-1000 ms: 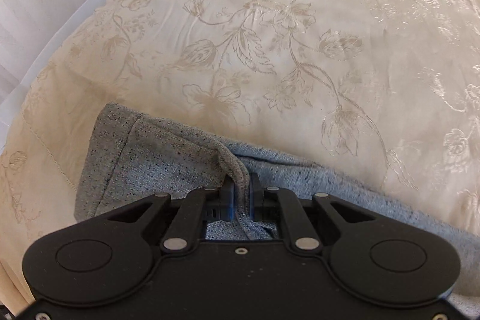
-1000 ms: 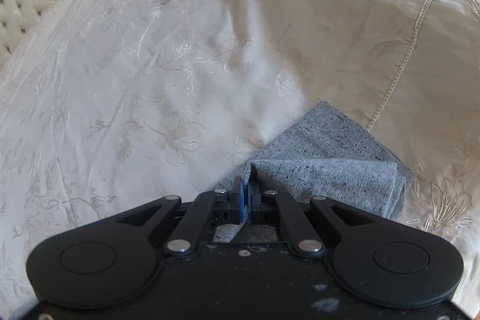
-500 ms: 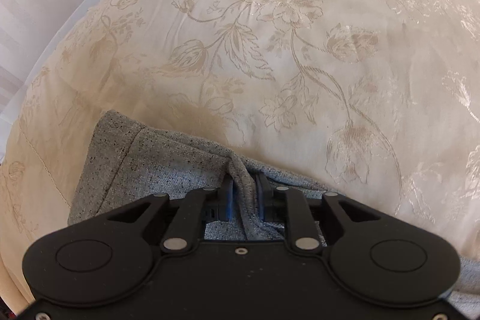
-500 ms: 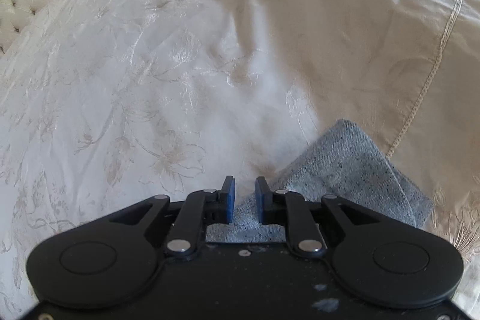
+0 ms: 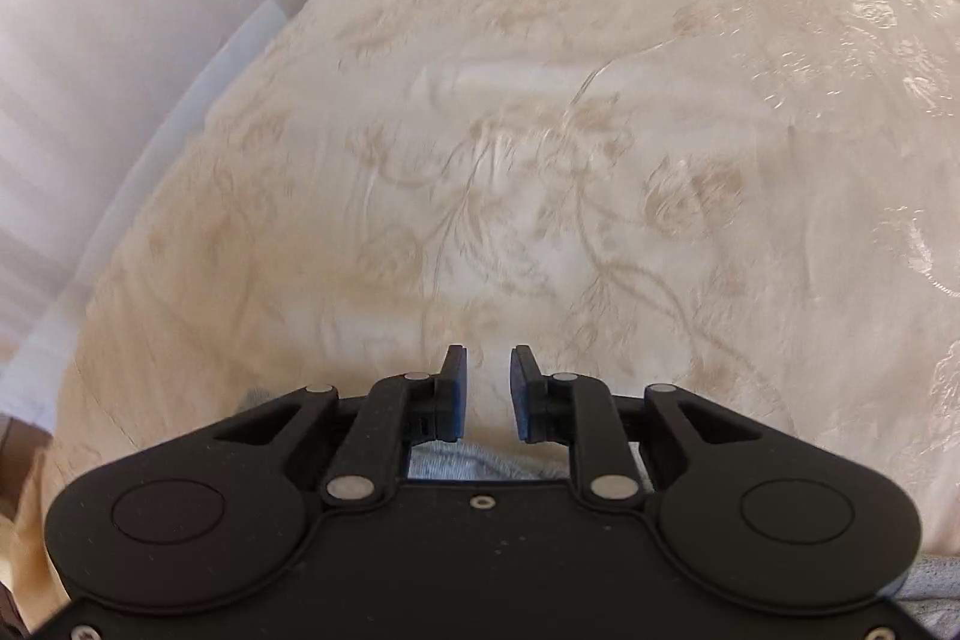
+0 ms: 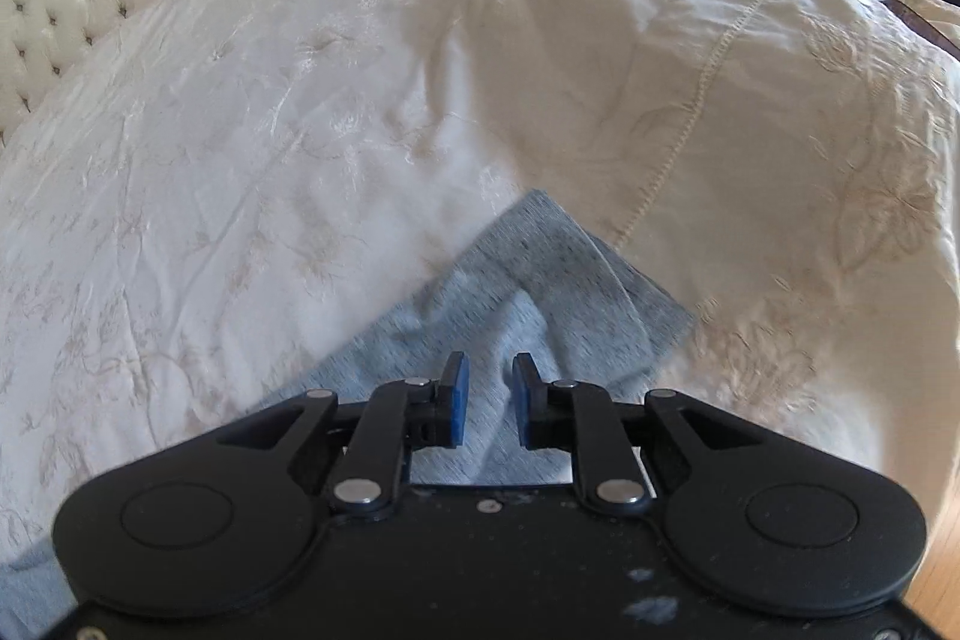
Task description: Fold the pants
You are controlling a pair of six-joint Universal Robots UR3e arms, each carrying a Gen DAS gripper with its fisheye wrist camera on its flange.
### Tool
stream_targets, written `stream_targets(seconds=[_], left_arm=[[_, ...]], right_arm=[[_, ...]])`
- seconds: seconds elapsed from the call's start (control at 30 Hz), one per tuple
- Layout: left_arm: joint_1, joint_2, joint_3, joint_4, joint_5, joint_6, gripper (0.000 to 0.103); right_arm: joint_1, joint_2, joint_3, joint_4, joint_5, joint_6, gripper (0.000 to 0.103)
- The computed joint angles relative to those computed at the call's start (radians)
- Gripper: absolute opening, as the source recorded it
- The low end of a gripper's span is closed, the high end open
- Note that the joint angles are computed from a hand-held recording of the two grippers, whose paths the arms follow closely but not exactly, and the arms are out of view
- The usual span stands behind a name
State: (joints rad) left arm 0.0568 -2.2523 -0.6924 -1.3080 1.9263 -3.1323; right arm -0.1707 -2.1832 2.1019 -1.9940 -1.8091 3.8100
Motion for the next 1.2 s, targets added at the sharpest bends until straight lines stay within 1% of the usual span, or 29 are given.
stream_targets(seconds=[0.03, 0.13, 0.17, 0.23, 0.33, 0.43, 0.53, 0.6, 0.67, 0.77, 0.87, 1.0, 1.07, 1.13, 1.2], left_arm=[[-0.007, 0.019, -0.013, 0.012, -0.010, 0.011, 0.028], [-0.053, 0.162, -0.190, 0.110, -0.046, 0.069, 0.028], [-0.074, 0.221, -0.262, 0.142, -0.068, 0.094, 0.028], [-0.119, 0.323, -0.374, 0.162, -0.112, 0.114, 0.028], [-0.211, 0.442, -0.511, 0.144, -0.151, 0.092, 0.028], [-0.334, 0.514, -0.612, 0.114, -0.160, 0.054, 0.028], [-0.455, 0.522, -0.660, 0.086, -0.175, 0.017, 0.028], [-0.530, 0.499, -0.676, 0.094, -0.165, -0.021, 0.028], [-0.592, 0.455, -0.669, 0.106, -0.146, -0.067, 0.028], [-0.641, 0.359, -0.608, 0.106, -0.121, -0.147, 0.028], [-0.649, 0.231, -0.472, 0.029, -0.092, -0.218, 0.028], [-0.637, 0.095, -0.303, -0.046, -0.052, -0.247, 0.028], [-0.633, 0.028, -0.189, -0.114, -0.039, -0.254, 0.028], [-0.628, -0.015, -0.110, -0.165, -0.034, -0.260, 0.028], [-0.629, -0.048, -0.047, -0.203, -0.025, -0.262, 0.028]], right_arm=[[0.007, -0.031, 0.008, 0.037, -0.008, 0.005, 0.018], [0.009, -0.132, 0.053, 0.129, -0.023, 0.000, 0.018], [-0.009, -0.159, 0.068, 0.145, -0.016, -0.017, 0.018], [-0.072, -0.224, 0.104, 0.166, 0.015, -0.076, 0.018], [-0.225, -0.321, 0.160, 0.172, 0.104, -0.207, 0.018], [-0.409, -0.376, 0.209, 0.173, 0.226, -0.374, 0.020], [-0.505, -0.368, 0.240, 0.144, 0.273, -0.507, 0.021], [-0.603, -0.399, 0.256, 0.167, 0.325, -0.622, 0.022], [-0.718, -0.437, 0.269, 0.211, 0.391, -0.757, 0.030], [-0.869, -0.466, 0.281, 0.295, 0.472, -0.952, 0.031], [-0.965, -0.470, 0.289, 0.355, 0.533, -1.087, 0.032], [-1.018, -0.423, 0.304, 0.356, 0.585, -1.172, 0.032], [-0.998, -0.362, 0.315, 0.300, 0.594, -1.180, 0.035], [-0.996, -0.321, 0.321, 0.268, 0.602, -1.200, 0.034], [-0.993, -0.265, 0.299, 0.252, 0.599, -1.206, 0.023]])
